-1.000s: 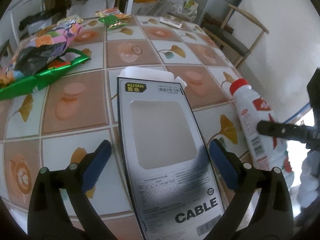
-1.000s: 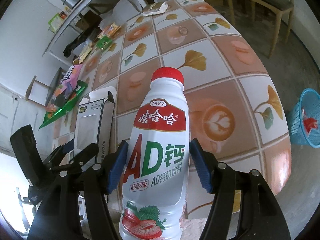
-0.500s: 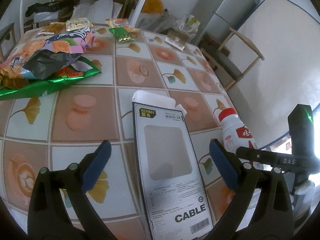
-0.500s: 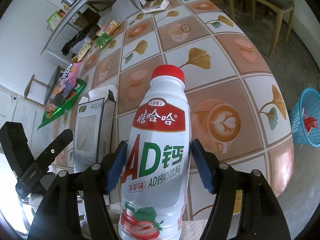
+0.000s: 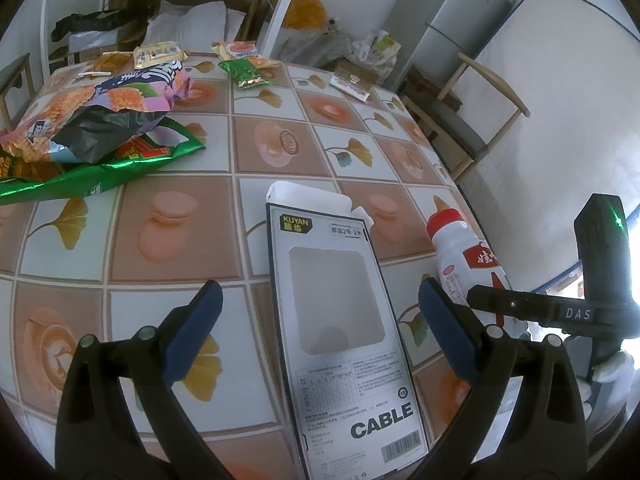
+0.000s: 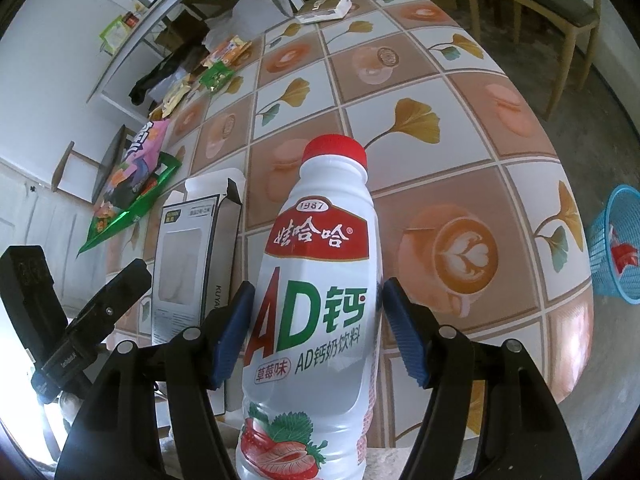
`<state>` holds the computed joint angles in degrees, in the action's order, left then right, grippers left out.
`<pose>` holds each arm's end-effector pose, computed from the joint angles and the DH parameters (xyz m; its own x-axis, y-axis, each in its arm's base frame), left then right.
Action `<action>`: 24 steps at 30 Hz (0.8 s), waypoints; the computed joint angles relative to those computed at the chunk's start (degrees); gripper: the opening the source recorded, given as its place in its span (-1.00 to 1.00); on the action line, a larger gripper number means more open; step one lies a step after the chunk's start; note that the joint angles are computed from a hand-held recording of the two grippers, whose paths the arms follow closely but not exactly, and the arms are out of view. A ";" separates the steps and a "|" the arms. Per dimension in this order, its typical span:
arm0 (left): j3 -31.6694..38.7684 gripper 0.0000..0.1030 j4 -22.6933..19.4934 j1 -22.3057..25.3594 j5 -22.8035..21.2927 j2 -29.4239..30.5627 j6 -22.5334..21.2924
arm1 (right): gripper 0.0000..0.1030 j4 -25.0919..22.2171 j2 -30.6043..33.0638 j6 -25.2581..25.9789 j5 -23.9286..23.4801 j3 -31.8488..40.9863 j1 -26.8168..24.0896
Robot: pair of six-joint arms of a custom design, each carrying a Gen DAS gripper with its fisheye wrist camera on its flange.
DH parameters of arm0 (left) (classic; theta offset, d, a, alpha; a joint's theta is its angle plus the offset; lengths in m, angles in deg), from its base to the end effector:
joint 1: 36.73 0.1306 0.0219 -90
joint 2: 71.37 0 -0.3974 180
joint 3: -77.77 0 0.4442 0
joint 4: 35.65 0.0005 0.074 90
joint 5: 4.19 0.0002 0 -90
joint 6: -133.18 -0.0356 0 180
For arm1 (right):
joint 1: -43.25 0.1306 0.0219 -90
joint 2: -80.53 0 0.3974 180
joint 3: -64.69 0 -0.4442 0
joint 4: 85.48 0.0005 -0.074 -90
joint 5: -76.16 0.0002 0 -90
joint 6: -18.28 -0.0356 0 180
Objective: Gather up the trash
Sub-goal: 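Hold the bottle in the right tool and the CABLE box in the left tool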
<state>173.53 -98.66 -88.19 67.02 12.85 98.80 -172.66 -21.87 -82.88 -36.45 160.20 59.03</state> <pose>0.3102 -0.3718 0.5305 -0.7832 -0.2708 -0.5597 -0.0547 0.9267 -0.3718 0.3783 0.1206 0.5553 -0.9569 -0.0848 -0.2777 -0.2006 0.8845 0.4213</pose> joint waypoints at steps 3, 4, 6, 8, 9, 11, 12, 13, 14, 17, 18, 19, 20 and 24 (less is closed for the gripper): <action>0.01 0.83 -0.08 0.00 -0.05 -0.01 0.09 | 0.25 -0.22 0.05 0.45 -0.10 0.05 -0.02; 0.06 0.83 -0.10 0.01 -0.06 0.06 0.01 | 0.25 -0.27 0.03 0.53 -0.15 0.01 -0.08; 0.19 0.83 -0.40 -0.10 -0.44 0.10 0.06 | 0.25 -0.34 0.02 0.46 -0.30 -0.01 -0.15; 0.28 0.83 -0.70 -0.27 -0.94 0.12 0.06 | 0.25 -0.36 -0.02 0.45 -0.54 -0.08 -0.24; 0.27 0.83 -0.88 -0.32 -1.29 0.06 -0.05 | 0.25 -0.36 -0.02 0.44 -0.66 -0.11 -0.27; 0.46 0.83 -1.26 -0.59 -1.93 0.21 -0.04 | 0.25 -0.26 0.00 0.31 -0.85 -0.17 -0.27; 0.64 0.83 -1.52 -0.88 -2.37 0.36 0.14 | 0.25 -0.22 0.01 0.30 -0.93 -0.21 -0.30; 0.78 0.83 -1.76 -1.03 -2.84 0.47 0.17 | 0.25 -0.19 -0.01 0.25 -1.03 -0.25 -0.34; 0.82 0.83 -1.94 -1.09 -3.04 0.46 0.16 | 0.25 -0.18 -0.02 0.19 -1.13 -0.28 -0.38; 1.01 0.83 -1.91 -1.25 -3.34 0.71 -0.06 | 0.27 -0.11 -0.08 0.31 -1.41 -0.32 -0.46; 1.14 0.83 -1.97 -1.37 -3.56 0.80 -0.19 | 0.29 0.02 -0.15 0.34 -1.77 -0.37 -0.53; 1.26 0.83 -2.00 -1.50 -3.86 0.87 -0.44 | 0.30 0.07 -0.22 0.40 -2.03 -0.38 -0.62; 1.29 0.83 -1.98 -1.54 -4.01 0.85 -0.72 | 0.32 0.10 -0.32 0.43 -2.09 -0.37 -0.61; 1.29 0.83 -1.69 -1.58 -4.15 0.93 -1.28 | 0.32 0.19 -0.47 0.31 -1.99 -0.39 -0.35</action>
<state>174.83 -100.34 -89.77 62.87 13.78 97.52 -172.47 -22.34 -82.57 -38.44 159.81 58.68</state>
